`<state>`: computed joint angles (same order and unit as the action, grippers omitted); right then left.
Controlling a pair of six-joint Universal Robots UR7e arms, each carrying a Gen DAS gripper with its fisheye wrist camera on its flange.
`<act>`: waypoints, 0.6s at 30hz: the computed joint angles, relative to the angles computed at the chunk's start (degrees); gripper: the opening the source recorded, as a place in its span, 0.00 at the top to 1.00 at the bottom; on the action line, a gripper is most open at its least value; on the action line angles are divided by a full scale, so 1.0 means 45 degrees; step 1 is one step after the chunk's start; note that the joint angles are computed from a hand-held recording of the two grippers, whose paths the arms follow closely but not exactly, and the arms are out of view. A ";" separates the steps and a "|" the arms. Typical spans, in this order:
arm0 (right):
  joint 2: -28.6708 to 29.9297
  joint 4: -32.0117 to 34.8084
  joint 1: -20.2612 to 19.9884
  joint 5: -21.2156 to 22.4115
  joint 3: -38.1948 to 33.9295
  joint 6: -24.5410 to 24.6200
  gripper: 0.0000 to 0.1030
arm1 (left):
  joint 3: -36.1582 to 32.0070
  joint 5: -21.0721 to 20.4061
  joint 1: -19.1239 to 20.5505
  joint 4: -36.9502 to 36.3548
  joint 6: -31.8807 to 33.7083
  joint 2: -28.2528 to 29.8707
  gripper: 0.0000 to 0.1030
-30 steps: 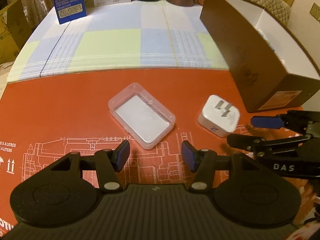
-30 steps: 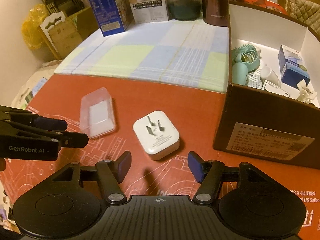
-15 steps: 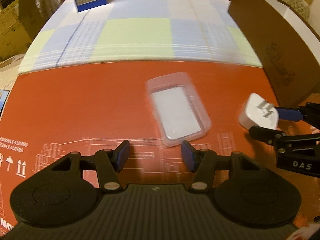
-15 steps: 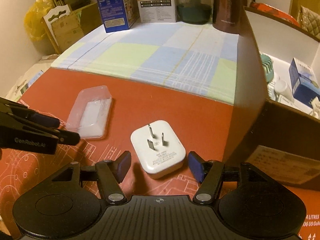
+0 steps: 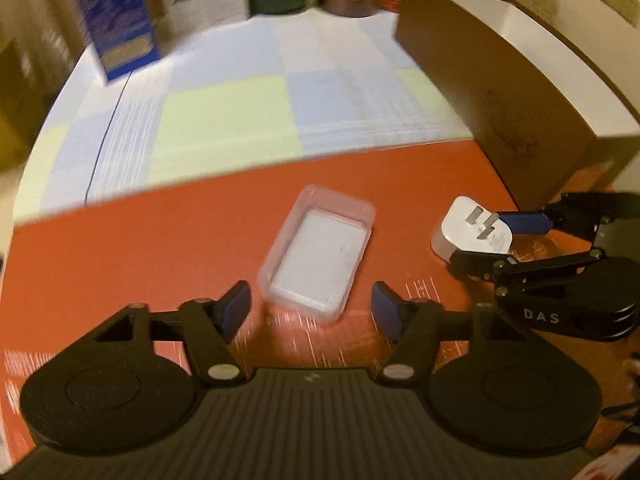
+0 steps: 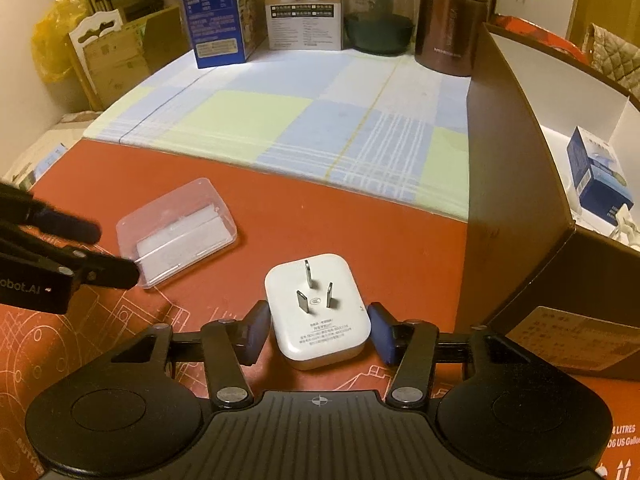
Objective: Organize rigid objects
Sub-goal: 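Grasp the plug adapter with the right gripper while the left gripper grasps the clear box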
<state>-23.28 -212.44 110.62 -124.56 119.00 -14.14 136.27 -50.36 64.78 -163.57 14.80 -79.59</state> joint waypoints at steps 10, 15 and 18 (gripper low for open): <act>-0.0126 0.0378 -0.0132 0.0198 -0.0063 0.0175 0.50 | -0.0984 -0.0050 0.0490 -0.0938 0.2977 0.1697 0.34; -0.0049 0.0392 -0.0106 0.0195 -0.0204 0.0167 0.50 | -0.1250 -0.0231 0.0602 -0.0725 0.2248 0.1944 0.48; -0.0018 0.0099 -0.0048 0.0217 -0.0149 0.0010 0.50 | -0.1189 -0.0166 0.0545 -0.0595 0.1548 0.1831 0.50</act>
<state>-23.36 -212.00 110.40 -123.59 118.33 -14.09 130.92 -51.10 67.23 -166.24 21.77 -71.35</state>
